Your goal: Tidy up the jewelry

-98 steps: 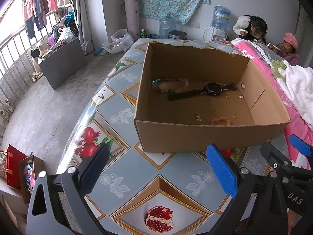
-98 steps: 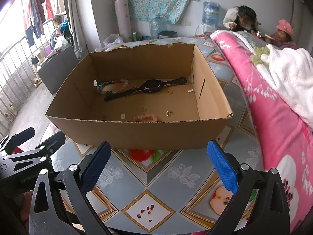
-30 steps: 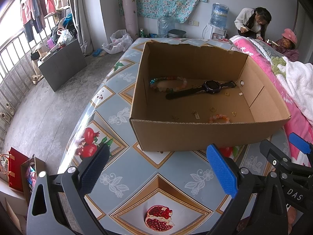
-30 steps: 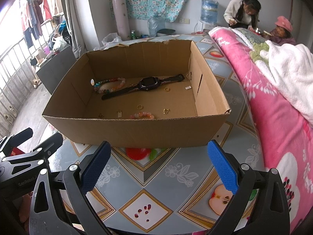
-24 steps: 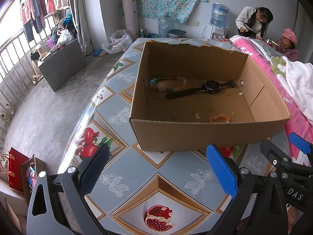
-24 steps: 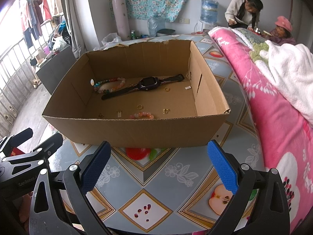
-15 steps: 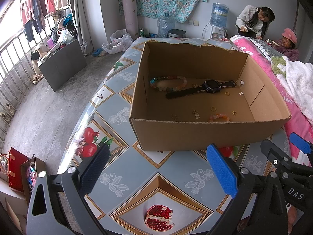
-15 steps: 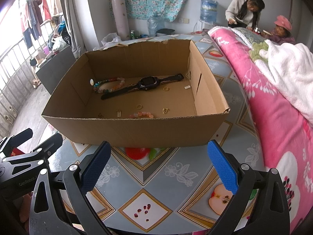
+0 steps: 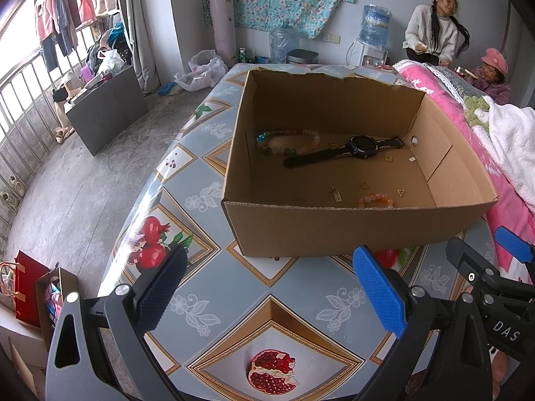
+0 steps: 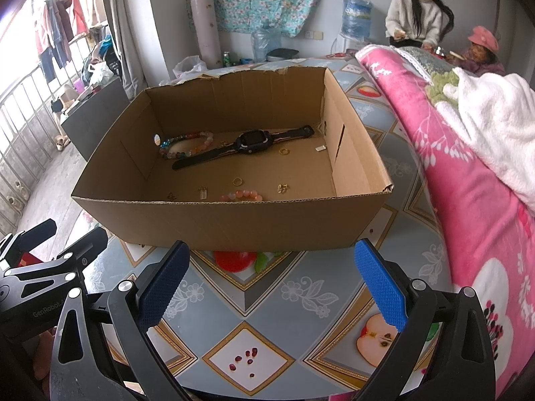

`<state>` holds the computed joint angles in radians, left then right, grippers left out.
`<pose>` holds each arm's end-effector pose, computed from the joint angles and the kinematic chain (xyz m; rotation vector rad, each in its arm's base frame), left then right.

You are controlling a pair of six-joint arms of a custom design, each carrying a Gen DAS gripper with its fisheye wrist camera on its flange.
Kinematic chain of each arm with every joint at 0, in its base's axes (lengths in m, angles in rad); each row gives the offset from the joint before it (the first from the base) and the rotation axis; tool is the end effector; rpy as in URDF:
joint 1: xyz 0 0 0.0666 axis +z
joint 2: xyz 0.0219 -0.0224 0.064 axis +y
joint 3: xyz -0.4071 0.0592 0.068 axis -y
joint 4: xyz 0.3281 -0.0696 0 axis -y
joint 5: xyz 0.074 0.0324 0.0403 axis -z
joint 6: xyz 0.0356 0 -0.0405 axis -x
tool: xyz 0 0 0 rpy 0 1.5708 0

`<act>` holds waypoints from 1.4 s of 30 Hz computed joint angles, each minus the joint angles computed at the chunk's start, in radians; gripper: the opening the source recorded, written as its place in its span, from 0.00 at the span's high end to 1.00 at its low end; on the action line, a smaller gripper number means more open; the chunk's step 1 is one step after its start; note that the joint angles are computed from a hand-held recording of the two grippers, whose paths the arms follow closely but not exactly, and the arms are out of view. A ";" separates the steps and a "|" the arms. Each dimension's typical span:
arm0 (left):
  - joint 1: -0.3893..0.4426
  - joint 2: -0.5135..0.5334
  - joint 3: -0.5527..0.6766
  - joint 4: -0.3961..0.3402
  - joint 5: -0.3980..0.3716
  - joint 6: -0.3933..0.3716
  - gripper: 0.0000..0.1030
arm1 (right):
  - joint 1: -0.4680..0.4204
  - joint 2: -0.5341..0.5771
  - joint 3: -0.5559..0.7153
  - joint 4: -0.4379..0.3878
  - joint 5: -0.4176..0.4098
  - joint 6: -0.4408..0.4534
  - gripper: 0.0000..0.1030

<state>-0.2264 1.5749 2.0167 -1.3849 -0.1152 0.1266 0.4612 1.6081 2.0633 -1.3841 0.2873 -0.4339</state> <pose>0.4415 -0.0979 0.5891 0.0781 2.5036 -0.0006 0.4205 0.1972 0.5924 0.0842 2.4455 0.0329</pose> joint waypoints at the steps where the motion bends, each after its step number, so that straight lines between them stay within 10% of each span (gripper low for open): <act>1: 0.000 0.001 0.001 -0.001 0.000 0.000 0.05 | 0.000 0.001 0.001 -0.001 0.000 0.000 0.08; 42: 0.001 0.002 0.004 -0.002 -0.001 -0.001 0.05 | 0.003 0.001 0.007 -0.008 -0.005 0.006 0.08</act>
